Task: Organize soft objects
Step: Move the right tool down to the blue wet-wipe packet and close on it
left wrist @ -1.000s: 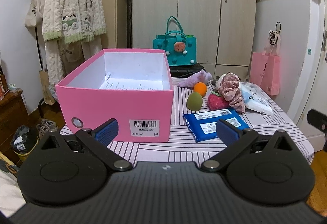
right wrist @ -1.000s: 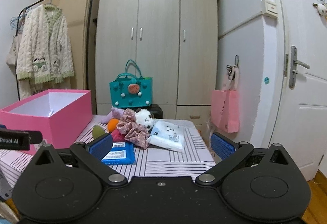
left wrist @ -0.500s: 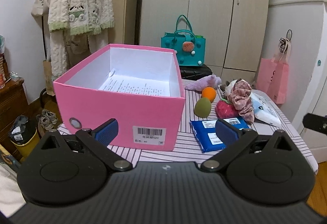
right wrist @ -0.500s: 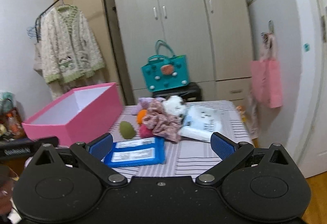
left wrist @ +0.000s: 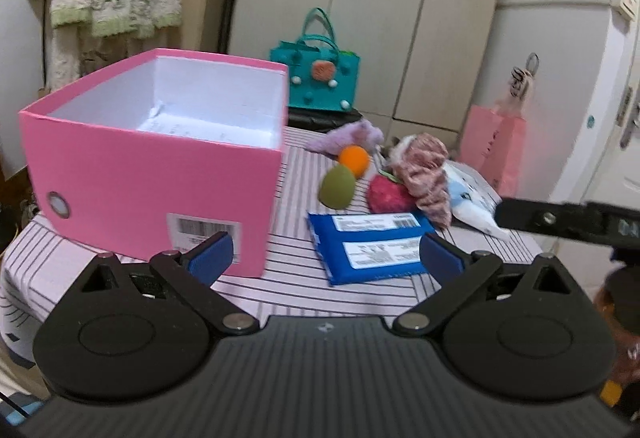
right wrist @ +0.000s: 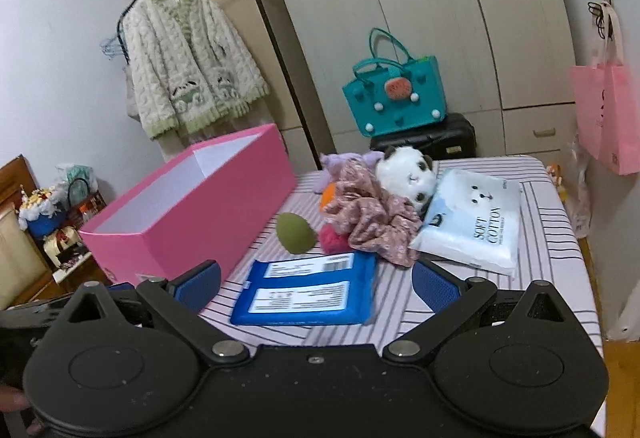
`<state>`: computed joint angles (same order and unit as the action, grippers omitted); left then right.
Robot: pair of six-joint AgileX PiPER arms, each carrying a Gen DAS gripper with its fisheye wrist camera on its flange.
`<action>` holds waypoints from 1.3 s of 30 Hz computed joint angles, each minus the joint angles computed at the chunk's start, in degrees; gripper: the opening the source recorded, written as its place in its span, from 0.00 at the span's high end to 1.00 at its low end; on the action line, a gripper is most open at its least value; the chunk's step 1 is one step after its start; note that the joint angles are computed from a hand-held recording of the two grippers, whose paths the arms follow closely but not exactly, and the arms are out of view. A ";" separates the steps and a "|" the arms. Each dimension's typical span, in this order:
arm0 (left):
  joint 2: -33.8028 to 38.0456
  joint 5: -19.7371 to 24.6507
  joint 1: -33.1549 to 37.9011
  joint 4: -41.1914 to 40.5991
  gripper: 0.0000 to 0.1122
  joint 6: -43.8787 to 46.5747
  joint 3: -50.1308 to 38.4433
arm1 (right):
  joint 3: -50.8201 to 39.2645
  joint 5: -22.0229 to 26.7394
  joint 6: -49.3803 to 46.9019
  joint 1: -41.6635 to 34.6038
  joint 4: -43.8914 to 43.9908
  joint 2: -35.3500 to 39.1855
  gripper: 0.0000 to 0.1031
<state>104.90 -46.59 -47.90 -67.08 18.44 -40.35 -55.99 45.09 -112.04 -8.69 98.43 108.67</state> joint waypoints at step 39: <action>12.52 24.80 14.03 3.26 0.65 8.79 -20.80 | -22.62 1.84 34.28 2.92 -24.34 16.31 0.72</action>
<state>117.42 -21.79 -33.87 -63.82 27.23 -61.14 -78.61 46.92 -77.76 -5.77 74.09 124.98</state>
